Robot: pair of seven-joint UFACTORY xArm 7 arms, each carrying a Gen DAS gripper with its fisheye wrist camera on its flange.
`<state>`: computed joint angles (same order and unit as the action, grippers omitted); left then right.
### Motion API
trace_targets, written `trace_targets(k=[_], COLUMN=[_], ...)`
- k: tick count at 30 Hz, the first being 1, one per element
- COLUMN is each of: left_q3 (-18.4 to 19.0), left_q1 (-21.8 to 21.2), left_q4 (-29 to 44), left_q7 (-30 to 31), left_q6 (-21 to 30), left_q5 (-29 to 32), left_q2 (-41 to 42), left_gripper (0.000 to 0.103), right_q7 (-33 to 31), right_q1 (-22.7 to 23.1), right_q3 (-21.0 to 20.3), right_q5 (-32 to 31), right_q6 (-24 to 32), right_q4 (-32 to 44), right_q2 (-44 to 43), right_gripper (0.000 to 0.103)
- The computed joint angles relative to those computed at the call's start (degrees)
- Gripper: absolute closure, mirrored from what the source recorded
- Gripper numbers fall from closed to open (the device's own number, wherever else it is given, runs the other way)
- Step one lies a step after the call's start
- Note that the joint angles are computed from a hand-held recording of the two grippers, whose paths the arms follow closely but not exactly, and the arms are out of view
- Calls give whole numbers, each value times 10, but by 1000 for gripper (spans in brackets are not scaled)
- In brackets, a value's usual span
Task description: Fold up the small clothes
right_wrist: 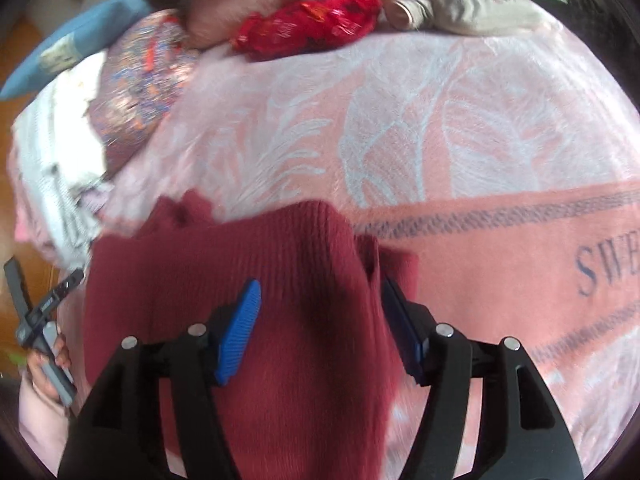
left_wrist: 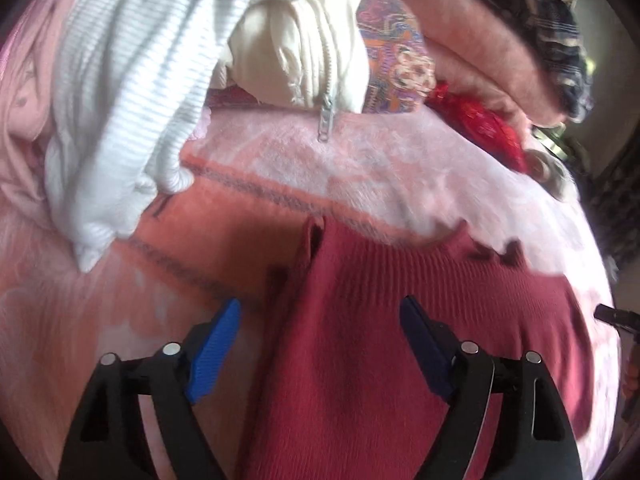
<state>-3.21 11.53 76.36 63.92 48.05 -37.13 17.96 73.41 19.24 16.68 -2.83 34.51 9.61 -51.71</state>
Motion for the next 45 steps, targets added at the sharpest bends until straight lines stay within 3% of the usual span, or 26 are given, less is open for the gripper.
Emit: trace_targets(k=[4,8,11,14,16,19,21,29,34,40,45], left_q3=[30,58,68,74,75,72,72,74,71,71,71], left_q1=[41,64,70,66,62,55,52,56,62,67,68], left_q4=[-64,-97,-126,-152,-159,-178,-181,-157,-156,-159,-169], left_q7=[83,115,124,116,96,92,92,87,110,125,135], left_q6=[22,51,70,60,62,35,30,58,59,61,51], left_q5=[-1,4,7,17,33,38,44,65,53,45,34], left_q2=[-54,-69,-82,-87,-81,-89,-91,-78,-70,-70,-76], left_gripper=[19,19,19,22,32,32,32,34,33,32,32], right_q7=[74,151,199,233,256,277,283,240,237,296,372], right_q1=[129,221,253,273,289,305,310,319,328,335,344], right_q3=[60,100,113,106,101,91,85,67,71,91,121], right_q5=[56,91,88,84,82,69,51,29,62,63,34], right_q6=[114,103,73,24,-5,-44,-35,77,58,-21,-40], right_q4=[-22,-42,-58,-82,-100,-116,-109,-46,-67,-102,-111], right_q2=[-112,-102,-90,-76,-77,-73,-74,-91,-79,-33,-24], right_gripper=[37,40,42,46,60,85,92,95,96,96,97])
